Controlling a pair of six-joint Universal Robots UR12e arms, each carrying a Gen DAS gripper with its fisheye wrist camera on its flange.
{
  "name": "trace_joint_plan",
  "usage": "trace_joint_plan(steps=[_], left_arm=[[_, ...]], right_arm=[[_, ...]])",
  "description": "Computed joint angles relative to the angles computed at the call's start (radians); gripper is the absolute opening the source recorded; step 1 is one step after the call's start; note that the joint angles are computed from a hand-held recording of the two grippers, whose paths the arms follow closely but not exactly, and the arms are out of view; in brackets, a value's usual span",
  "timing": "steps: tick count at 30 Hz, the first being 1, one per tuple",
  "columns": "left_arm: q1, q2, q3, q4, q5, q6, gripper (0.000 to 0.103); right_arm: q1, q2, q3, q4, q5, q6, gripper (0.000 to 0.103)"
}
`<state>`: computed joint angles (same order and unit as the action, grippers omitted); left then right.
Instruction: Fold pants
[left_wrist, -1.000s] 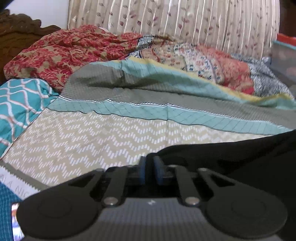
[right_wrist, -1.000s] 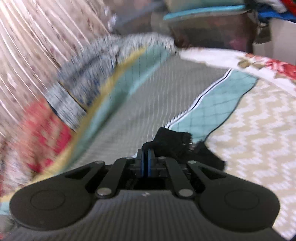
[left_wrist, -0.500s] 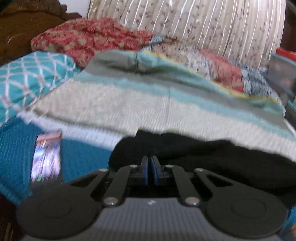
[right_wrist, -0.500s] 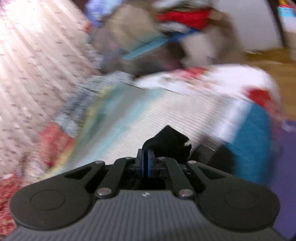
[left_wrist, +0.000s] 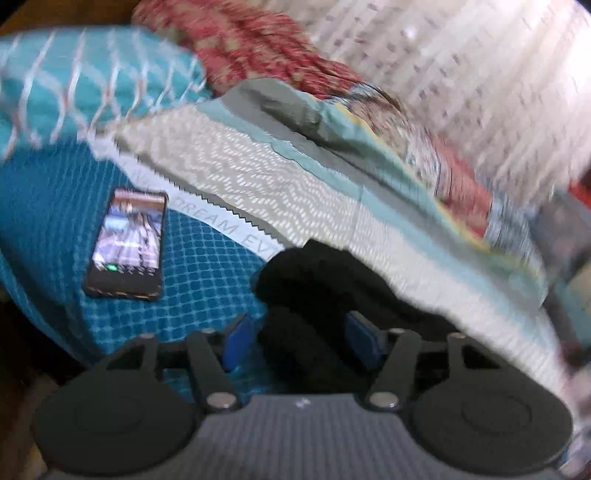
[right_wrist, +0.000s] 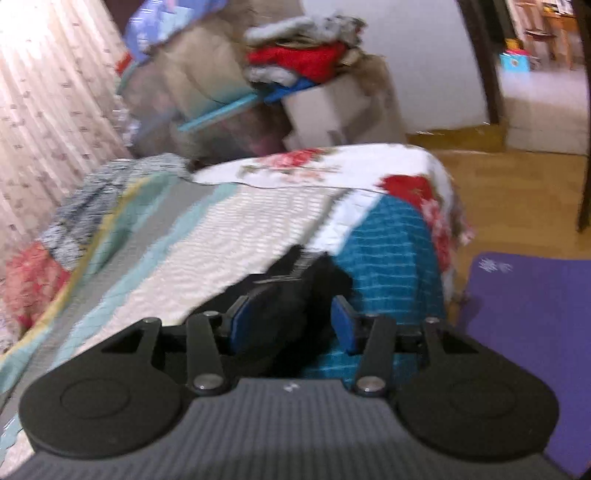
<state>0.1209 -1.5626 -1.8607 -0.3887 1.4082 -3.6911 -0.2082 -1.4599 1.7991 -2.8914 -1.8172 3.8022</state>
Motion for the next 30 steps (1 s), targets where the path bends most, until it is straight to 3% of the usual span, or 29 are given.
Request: trace_joint_plan(steps=[3,7,11,12,13,15,16,18,21,23,25,27,29,30], left_arm=[[0.031,-0.029,0.028,-0.01,-0.11,-0.096,0.065],[0.052,-0.092,0.067,-0.023,-0.295,-0.213,0.08],[0.011,-0.151,0.12,-0.1,-0.259,-0.208,0.085],[0.003,-0.161,0.125,-0.088,-0.247,-0.208,0.08],[-0.008,-0.169,0.13,-0.071,-0.221,-0.198,0.053],[-0.022,-0.176,0.141,-0.058,-0.201,-0.154,0.012],[-0.021,-0.172,0.135,-0.026,-0.213,-0.153,0.01],[-0.027,-0.15,0.114,0.045,-0.215,-0.116,0.009],[-0.041,-0.097,0.061,0.142,-0.199,-0.021,0.01],[-0.048,-0.063,0.019,0.162,-0.169,0.001,0.01],[-0.052,-0.04,-0.015,0.11,-0.131,0.001,0.012],[-0.057,-0.037,-0.021,-0.038,-0.08,-0.021,0.022],[-0.045,-0.042,-0.023,-0.15,-0.108,-0.067,0.028],[-0.039,-0.038,-0.029,-0.152,-0.124,-0.09,0.034]], right_arm=[[-0.001,-0.015,0.022,-0.044,0.093,-0.051,0.051],[0.008,-0.005,0.008,-0.071,0.41,-0.22,0.051],[0.058,0.02,-0.04,0.021,0.674,-0.502,0.052],[0.073,0.031,-0.059,0.073,0.74,-0.57,0.053],[0.086,0.041,-0.076,0.123,0.785,-0.625,0.053],[0.123,0.066,-0.115,0.228,0.794,-0.711,0.053],[0.141,0.08,-0.134,0.265,0.77,-0.724,0.053],[0.157,0.104,-0.163,0.316,0.758,-0.718,0.052],[0.163,0.105,-0.163,0.298,0.808,-0.701,0.052],[0.169,0.1,-0.157,0.288,0.821,-0.728,0.052],[0.177,0.1,-0.154,0.294,0.822,-0.736,0.052],[0.186,0.094,-0.141,0.316,0.808,-0.735,0.052],[0.194,0.089,-0.144,0.375,0.767,-0.755,0.052],[0.197,0.086,-0.146,0.4,0.751,-0.764,0.052]])
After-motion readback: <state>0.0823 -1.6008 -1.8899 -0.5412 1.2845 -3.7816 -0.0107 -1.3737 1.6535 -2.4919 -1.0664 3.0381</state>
